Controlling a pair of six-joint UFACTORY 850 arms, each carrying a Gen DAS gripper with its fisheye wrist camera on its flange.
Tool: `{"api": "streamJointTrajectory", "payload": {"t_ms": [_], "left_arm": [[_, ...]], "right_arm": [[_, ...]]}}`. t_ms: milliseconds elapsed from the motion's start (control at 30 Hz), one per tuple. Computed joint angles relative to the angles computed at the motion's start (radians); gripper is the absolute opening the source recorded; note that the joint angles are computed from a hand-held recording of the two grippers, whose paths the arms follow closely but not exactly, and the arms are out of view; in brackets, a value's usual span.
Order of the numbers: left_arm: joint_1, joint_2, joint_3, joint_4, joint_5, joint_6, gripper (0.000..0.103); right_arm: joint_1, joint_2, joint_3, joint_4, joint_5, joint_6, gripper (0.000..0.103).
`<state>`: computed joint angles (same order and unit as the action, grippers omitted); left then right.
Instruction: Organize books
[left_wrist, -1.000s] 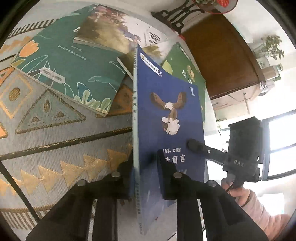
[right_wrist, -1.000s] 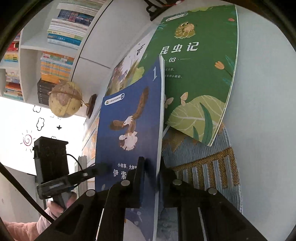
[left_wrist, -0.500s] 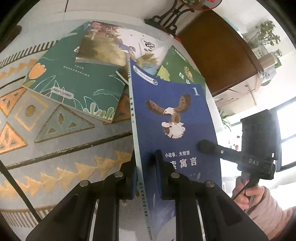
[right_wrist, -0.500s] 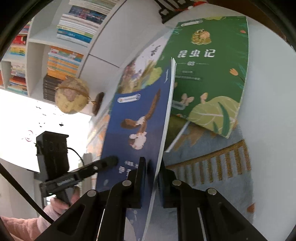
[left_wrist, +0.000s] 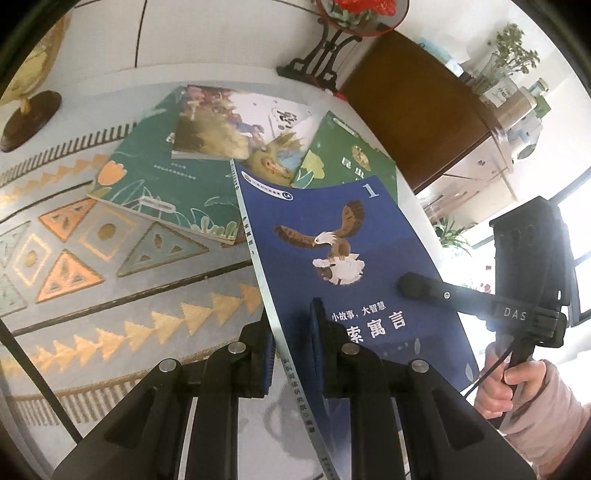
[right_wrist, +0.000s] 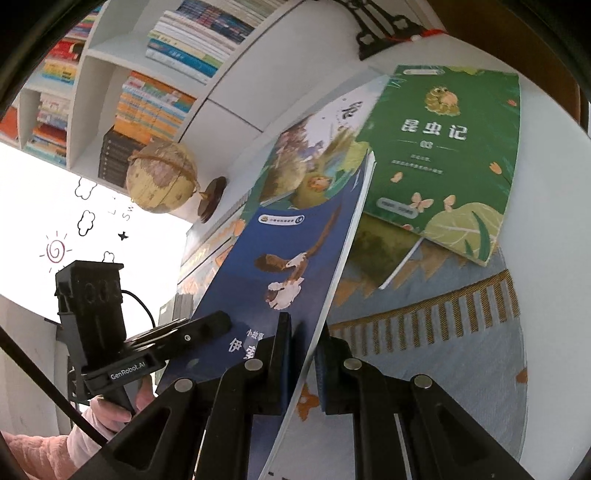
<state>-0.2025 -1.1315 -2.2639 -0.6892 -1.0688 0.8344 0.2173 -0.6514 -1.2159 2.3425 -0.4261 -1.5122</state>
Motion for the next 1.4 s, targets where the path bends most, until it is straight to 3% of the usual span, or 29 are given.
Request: {"api": "streamJointTrajectory", "payload": {"t_ms": [700,1200,1400], "left_arm": [[0.102,0.239,0.31,-0.104,0.16,0.153,0.015],[0.241,0.387,0.479,-0.138,0.266,0.21,0.014],[0.303,0.426,0.507,-0.133,0.313,0.206,0.015]], "right_arm": [[0.123,0.03,-0.088,0.073,0.094,-0.114,0.011],[0.241,-0.079,-0.297,-0.016,0.094,-0.038,0.011],[0.28,-0.16,-0.447,-0.175,0.087,0.11,0.011]]}}
